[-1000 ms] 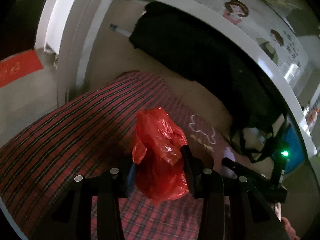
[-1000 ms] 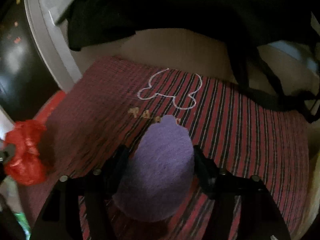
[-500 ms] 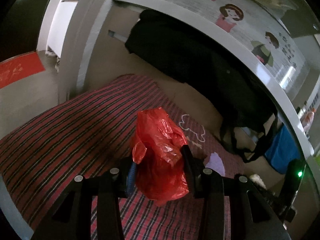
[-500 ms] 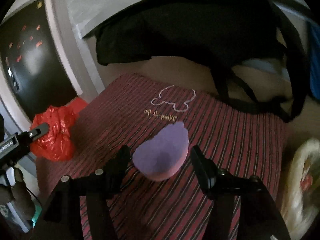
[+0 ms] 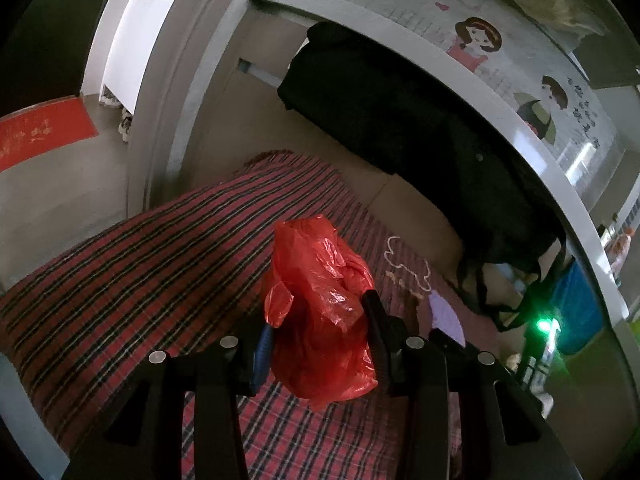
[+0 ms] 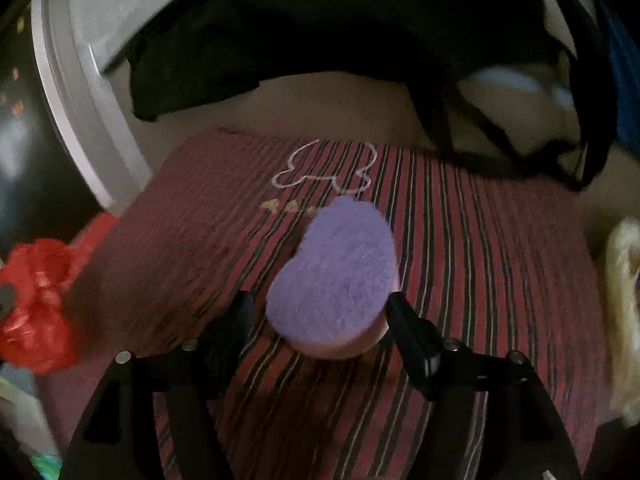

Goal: Collect trash
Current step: 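Grasp the purple heart sponge with the right gripper and lift it, then carry the red bag and purple sponge over the bin with both grippers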

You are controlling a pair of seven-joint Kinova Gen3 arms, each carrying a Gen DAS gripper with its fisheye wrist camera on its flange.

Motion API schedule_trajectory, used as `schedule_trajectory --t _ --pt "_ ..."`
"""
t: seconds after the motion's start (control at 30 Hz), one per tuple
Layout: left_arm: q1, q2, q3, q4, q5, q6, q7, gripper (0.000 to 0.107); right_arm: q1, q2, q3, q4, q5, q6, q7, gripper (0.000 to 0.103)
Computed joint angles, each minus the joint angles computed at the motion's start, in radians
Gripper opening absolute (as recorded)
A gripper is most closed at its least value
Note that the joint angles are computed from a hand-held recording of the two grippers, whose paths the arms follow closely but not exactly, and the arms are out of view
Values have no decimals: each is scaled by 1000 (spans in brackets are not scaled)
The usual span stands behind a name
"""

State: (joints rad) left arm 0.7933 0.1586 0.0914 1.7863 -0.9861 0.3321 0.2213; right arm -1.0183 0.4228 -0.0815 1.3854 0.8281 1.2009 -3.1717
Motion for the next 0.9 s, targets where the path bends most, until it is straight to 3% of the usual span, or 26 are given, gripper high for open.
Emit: schedule_trajectory --t 0.13,0.3,0.4,0.6,0.9 --pt "-20 16 -4 -1 39 -34 -48 42 37 49 6 -59 -51 31 119 65" --pt "-12 45 -6 -47 132 -30 -175 42 45 -54 4 79 -7 -106 81 63" --pt "36 55 -28 -87 136 -7 -212 42 26 -114 -19 120 43 -94 59 63" --pt "145 83 -26 -220 58 110 -230 42 11 -252 -117 180 122 -27 47 63" --pt "328 199 17 -522 -41 352 -346 42 54 -485 -278 296 182 87 15 63"
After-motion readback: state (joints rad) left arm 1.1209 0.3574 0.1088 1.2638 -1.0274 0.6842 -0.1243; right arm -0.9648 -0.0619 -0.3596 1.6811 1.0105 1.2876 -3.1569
